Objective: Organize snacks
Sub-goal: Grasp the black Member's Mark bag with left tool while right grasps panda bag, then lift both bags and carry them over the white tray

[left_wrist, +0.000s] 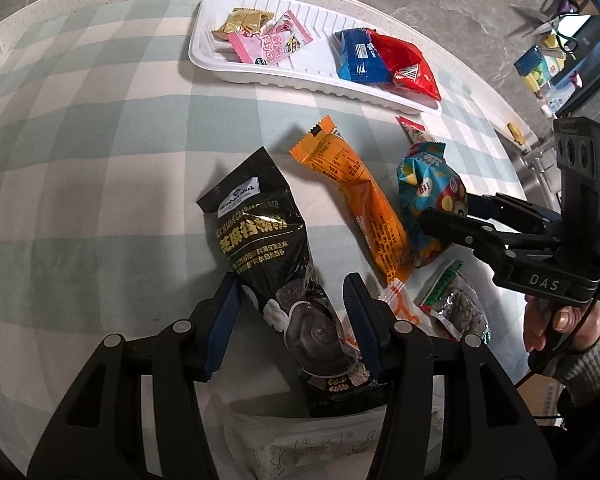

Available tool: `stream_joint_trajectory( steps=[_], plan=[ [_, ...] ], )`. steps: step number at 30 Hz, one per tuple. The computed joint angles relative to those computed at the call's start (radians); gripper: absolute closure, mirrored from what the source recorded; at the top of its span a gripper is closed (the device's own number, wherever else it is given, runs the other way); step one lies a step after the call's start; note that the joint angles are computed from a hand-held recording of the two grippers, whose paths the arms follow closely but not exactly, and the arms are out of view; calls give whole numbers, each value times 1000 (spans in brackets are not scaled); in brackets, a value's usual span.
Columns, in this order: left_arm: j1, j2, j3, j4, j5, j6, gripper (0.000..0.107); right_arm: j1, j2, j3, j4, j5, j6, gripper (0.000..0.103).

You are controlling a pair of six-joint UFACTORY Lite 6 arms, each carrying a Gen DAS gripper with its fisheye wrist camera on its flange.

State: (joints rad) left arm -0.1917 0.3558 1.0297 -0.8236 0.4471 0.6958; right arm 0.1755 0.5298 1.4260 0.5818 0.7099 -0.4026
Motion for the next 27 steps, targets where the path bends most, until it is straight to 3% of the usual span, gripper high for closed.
stream_joint_trajectory(
  steps=[3, 9, 17, 27],
  plan=[
    [7, 4, 1, -7, -4, 15, 75, -5, -5, -11, 24, -4, -20, 57],
    [16, 4, -7, -109, 21, 118, 82, -47, -15, -29, 107, 16, -74, 59],
    [49, 1, 5, -165, 65, 152, 85, -162, -20, -45, 269, 93, -135, 60],
    [114, 27, 85, -161, 137, 142, 85, -221, 5, -16, 348, 148, -128, 60]
  ],
)
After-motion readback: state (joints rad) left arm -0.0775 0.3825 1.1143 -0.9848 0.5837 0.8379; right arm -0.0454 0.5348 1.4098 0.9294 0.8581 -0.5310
